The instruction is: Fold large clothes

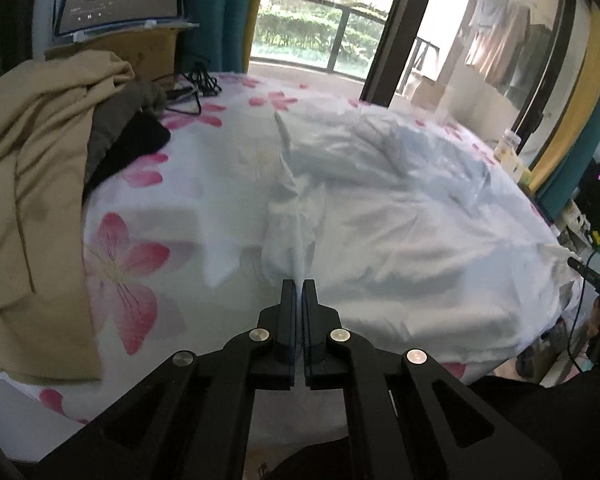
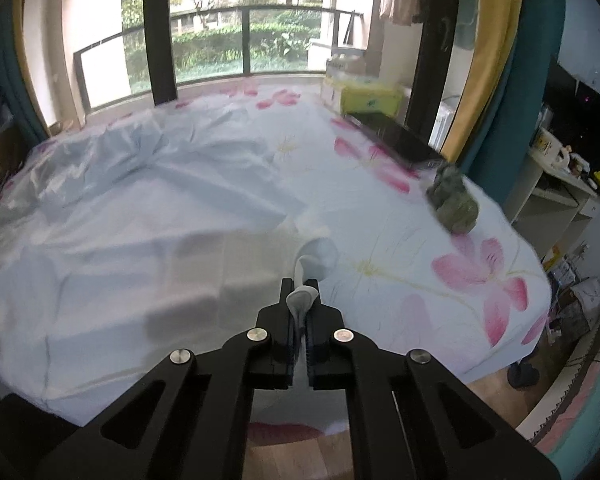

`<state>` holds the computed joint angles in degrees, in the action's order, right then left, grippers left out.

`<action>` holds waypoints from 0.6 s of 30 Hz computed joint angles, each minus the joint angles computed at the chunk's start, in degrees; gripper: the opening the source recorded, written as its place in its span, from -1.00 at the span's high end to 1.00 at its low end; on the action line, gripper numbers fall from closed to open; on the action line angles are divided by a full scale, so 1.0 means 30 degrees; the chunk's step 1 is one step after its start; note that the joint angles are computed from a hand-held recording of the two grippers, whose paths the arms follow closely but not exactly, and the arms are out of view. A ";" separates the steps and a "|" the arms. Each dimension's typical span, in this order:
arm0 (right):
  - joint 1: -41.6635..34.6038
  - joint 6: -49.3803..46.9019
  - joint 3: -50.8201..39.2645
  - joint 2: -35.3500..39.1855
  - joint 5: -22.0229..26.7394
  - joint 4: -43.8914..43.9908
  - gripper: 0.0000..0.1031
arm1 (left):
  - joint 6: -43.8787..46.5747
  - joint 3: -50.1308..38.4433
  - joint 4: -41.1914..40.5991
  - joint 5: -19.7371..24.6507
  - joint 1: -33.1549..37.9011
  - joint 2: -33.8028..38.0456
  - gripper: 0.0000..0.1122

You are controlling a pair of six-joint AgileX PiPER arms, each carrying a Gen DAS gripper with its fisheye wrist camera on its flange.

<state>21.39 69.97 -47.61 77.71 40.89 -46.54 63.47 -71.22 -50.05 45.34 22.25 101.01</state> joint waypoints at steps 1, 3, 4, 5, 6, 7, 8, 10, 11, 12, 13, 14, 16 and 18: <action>0.0022 -0.0004 -0.0130 -0.0054 0.0134 -0.0098 0.92 | 0.0057 -0.0086 -0.0051 0.0004 0.0042 -0.0051 0.95; 0.0039 -0.0126 -0.0429 -0.0144 0.0360 -0.0177 0.92 | 0.0078 -0.0167 -0.0083 -0.0059 0.0081 -0.0029 0.95; 0.0014 -0.0245 -0.0552 -0.0205 0.0423 -0.0176 0.92 | 0.0032 -0.0241 -0.0029 -0.0025 0.0129 0.0035 0.95; 0.0014 -0.0269 -0.0622 -0.0198 0.0478 -0.0186 0.92 | -0.0013 -0.0275 0.0058 -0.0050 0.0154 0.0120 0.95; -0.0060 -0.0417 -0.0677 -0.0212 0.0429 -0.0054 0.92 | -0.0075 -0.0257 0.0149 -0.0096 0.0179 0.0180 0.95; -0.0116 -0.0524 -0.0690 -0.0214 0.0366 0.0064 0.92 | -0.0157 -0.0244 0.0223 -0.0141 0.0213 0.0309 0.95; -0.0178 -0.0599 -0.0680 -0.0183 0.0321 0.0173 0.92 | -0.0222 -0.0246 0.0249 -0.0121 0.0278 0.0452 0.95; -0.0350 -0.0864 -0.0576 -0.0125 0.0191 0.0510 0.92 | -0.0211 -0.0332 0.0244 0.0247 0.0457 0.0763 0.95; -0.0397 -0.0878 -0.0495 -0.0081 0.0159 0.0608 0.92 | -0.0266 -0.0458 0.0322 0.0576 0.0499 0.0983 0.95; -0.0449 -0.0888 -0.0404 -0.0023 0.0149 0.0695 0.92 | -0.0310 -0.0511 0.0434 0.0654 0.0472 0.1107 0.95; -0.0563 -0.0938 -0.0311 0.0073 0.0070 0.0866 0.92 | -0.0432 -0.0431 0.0688 0.0485 0.0295 0.1136 0.94; -0.0558 -0.0859 -0.0225 0.0077 0.0082 0.0920 0.92 | -0.0574 -0.0432 0.0966 0.0439 0.0154 0.1171 0.90; -0.0681 -0.0731 -0.0141 0.0217 0.0090 0.1087 0.92 | -0.0912 -0.0480 0.1493 0.0551 -0.0168 0.1364 0.43; -0.0949 -0.0935 -0.0091 0.0232 -0.0005 0.1488 0.91 | -0.1258 -0.0117 0.1862 0.0050 -0.0469 0.1282 -0.02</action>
